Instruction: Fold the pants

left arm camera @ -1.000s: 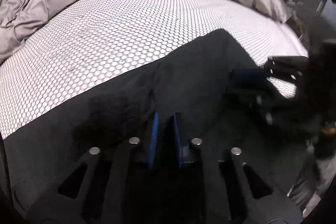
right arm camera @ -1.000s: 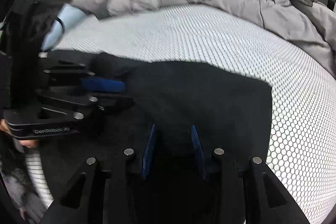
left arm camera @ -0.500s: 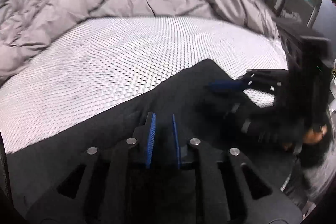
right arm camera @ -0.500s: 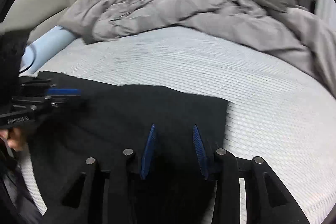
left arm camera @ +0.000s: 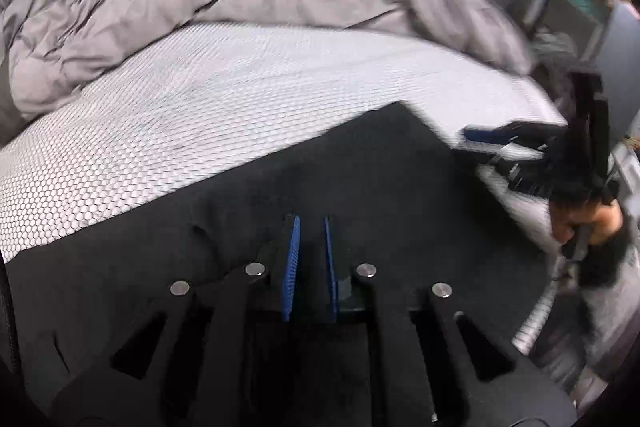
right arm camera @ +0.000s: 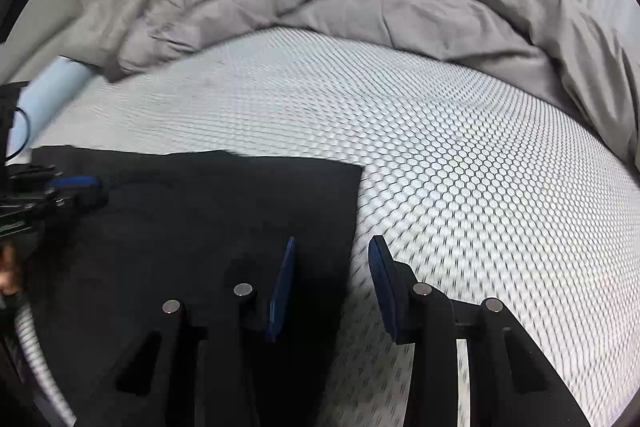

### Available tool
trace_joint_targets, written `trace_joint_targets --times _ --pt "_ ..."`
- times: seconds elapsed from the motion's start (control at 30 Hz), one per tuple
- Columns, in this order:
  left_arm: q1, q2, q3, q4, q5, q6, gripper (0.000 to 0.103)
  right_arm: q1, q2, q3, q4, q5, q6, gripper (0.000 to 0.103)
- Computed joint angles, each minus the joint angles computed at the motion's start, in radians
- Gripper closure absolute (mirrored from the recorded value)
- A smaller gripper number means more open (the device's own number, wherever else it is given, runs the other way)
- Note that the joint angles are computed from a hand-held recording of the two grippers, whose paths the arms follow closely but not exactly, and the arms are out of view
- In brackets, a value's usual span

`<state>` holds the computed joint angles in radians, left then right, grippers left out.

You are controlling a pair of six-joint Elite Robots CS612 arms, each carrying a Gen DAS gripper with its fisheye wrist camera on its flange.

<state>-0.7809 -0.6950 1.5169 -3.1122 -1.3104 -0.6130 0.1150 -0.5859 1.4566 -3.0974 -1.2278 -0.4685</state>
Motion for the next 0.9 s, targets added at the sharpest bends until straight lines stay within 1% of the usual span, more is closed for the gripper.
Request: trace_joint_targets --times 0.03,0.07,0.1,0.13,0.17,0.2,0.23,0.27,0.3,0.33,0.37,0.43,0.47,0.5,0.53,0.57,0.6,0.63,0.67,0.7,0.73,0.77,0.8,0.83,0.87,0.9 --pt "-0.01 -0.004 0.009 -0.015 -0.009 0.01 0.074 0.001 -0.018 0.036 -0.006 0.029 -0.034 0.063" --pt "-0.02 -0.005 0.011 -0.012 -0.017 0.03 0.068 0.003 -0.034 0.068 0.002 0.062 -0.071 0.062" --pt "-0.033 0.001 0.004 0.011 -0.017 0.057 0.061 0.007 -0.047 0.095 0.025 0.091 -0.109 0.062" --pt "-0.039 0.005 -0.005 0.05 -0.019 0.064 0.061 0.012 -0.054 0.112 0.053 0.111 -0.139 0.062" --pt "-0.043 0.013 -0.018 0.097 -0.027 0.064 0.061 0.021 -0.056 0.119 0.09 0.11 -0.169 0.062" --pt "-0.048 0.017 -0.018 0.132 -0.022 0.062 0.061 0.03 -0.054 0.12 0.111 0.094 -0.19 0.062" --pt "-0.055 0.016 -0.003 0.126 0.003 0.069 0.06 0.04 -0.049 0.126 0.099 0.047 -0.212 0.062" --pt "-0.061 0.01 0.027 0.077 0.019 0.081 0.058 0.045 -0.045 0.136 0.069 0.01 -0.24 0.062" --pt "-0.062 -0.002 0.055 0.049 0.008 0.07 0.055 0.042 -0.047 0.149 0.034 -0.012 -0.259 0.062" --pt "-0.061 -0.011 0.073 0.036 -0.004 0.055 0.055 0.036 -0.052 0.159 0.019 -0.031 -0.253 0.062" --pt "-0.063 -0.025 0.097 0.036 0.006 0.027 0.055 0.025 -0.058 0.169 0.003 -0.048 -0.229 0.062" --pt "-0.069 -0.041 0.131 0.017 0.041 -0.004 0.055 -0.012 -0.069 0.188 -0.014 -0.031 -0.177 0.062" --pt "-0.07 -0.046 0.143 -0.002 0.051 -0.018 0.055 -0.026 -0.071 0.193 -0.023 -0.043 -0.141 0.059" --pt "-0.075 -0.052 0.151 -0.009 0.069 -0.044 0.055 -0.036 -0.074 0.195 -0.017 -0.039 -0.109 0.058" --pt "-0.078 -0.055 0.153 -0.013 0.081 -0.066 0.055 -0.054 -0.087 0.206 0.001 0.0 -0.067 0.058" --pt "-0.081 -0.055 0.151 -0.026 0.083 -0.073 0.055 -0.063 -0.097 0.219 -0.006 0.02 -0.04 0.058" --pt "-0.083 -0.052 0.142 -0.045 0.077 -0.067 0.055 -0.066 -0.106 0.239 -0.048 0.025 -0.02 0.058" --pt "-0.089 -0.049 0.135 -0.059 0.074 -0.057 0.055 -0.064 -0.114 0.263 -0.102 0.037 -0.017 0.058" --pt "-0.095 -0.042 0.122 -0.064 0.071 -0.05 0.055 -0.06 -0.123 0.281 -0.116 0.067 -0.027 0.058" --pt "-0.097 -0.029 0.097 -0.06 0.046 -0.032 0.055 -0.053 -0.13 0.293 -0.107 0.109 -0.044 0.058" --pt "-0.098 -0.016 0.072 -0.048 0.024 -0.019 0.055 -0.043 -0.132 0.298 -0.096 0.131 -0.07 0.058" --pt "-0.099 -0.005 0.053 -0.028 -0.001 -0.005 0.055 -0.024 -0.131 0.295 -0.073 0.131 -0.121 0.058" --pt "-0.103 0.004 0.037 0.0 -0.009 0.005 0.055 -0.011 -0.134 0.31 -0.074 0.115 -0.156 0.058" --pt "-0.108 0.008 0.029 0.03 -0.007 0.015 0.055 0.009 -0.131 0.311 -0.055 0.073 -0.205 0.058" --pt "-0.109 0.009 0.031 0.038 -0.011 0.023 0.055 0.018 -0.126 0.306 -0.048 0.038 -0.232 0.058" --pt "-0.109 0.005 0.043 0.028 -0.028 0.025 0.055 0.021 -0.117 0.304 -0.048 0.013 -0.25 0.059"
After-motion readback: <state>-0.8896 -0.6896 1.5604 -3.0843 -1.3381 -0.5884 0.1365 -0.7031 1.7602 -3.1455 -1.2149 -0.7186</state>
